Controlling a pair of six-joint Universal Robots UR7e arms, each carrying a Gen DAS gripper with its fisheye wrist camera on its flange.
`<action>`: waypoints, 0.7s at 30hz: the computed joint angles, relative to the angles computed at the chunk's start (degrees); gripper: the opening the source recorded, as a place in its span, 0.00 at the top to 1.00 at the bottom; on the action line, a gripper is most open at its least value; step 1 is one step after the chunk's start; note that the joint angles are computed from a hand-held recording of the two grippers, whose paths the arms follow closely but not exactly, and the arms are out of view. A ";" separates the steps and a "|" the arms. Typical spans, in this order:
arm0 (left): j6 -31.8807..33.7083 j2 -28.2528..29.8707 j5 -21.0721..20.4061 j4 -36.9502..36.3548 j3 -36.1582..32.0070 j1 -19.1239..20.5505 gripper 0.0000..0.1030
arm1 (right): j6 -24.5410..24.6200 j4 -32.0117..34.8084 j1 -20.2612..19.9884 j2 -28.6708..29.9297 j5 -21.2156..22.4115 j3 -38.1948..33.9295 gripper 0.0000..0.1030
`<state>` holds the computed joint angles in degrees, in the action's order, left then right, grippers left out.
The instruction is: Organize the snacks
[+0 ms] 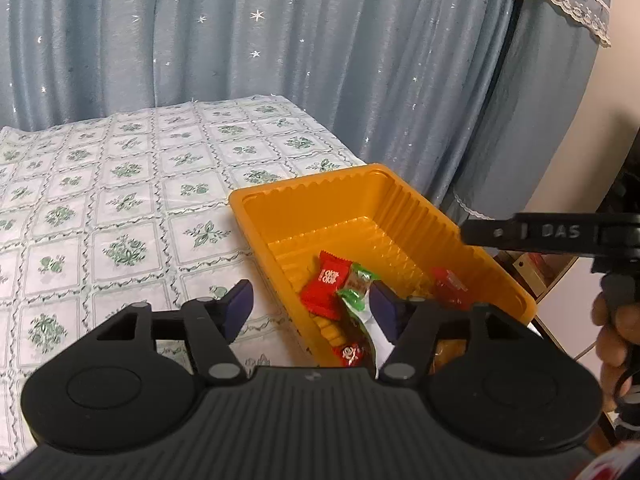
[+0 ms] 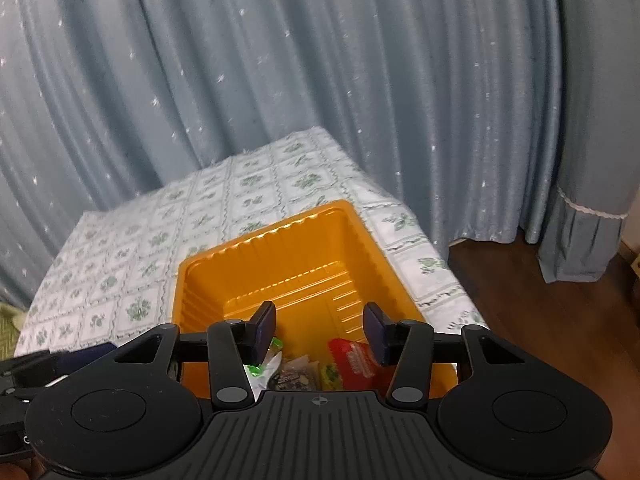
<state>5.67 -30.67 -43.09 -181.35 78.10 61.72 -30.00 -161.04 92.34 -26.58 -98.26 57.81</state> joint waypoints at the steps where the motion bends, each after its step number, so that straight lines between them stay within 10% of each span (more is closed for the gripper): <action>1: -0.28 -0.18 0.19 -0.43 0.58 -0.17 0.35 | 0.25 -0.65 -0.11 -0.62 0.19 0.90 0.52; 21: -10.09 -5.81 7.50 -6.42 14.58 -7.76 0.00 | 4.01 -8.80 0.21 -17.07 -1.57 23.83 0.35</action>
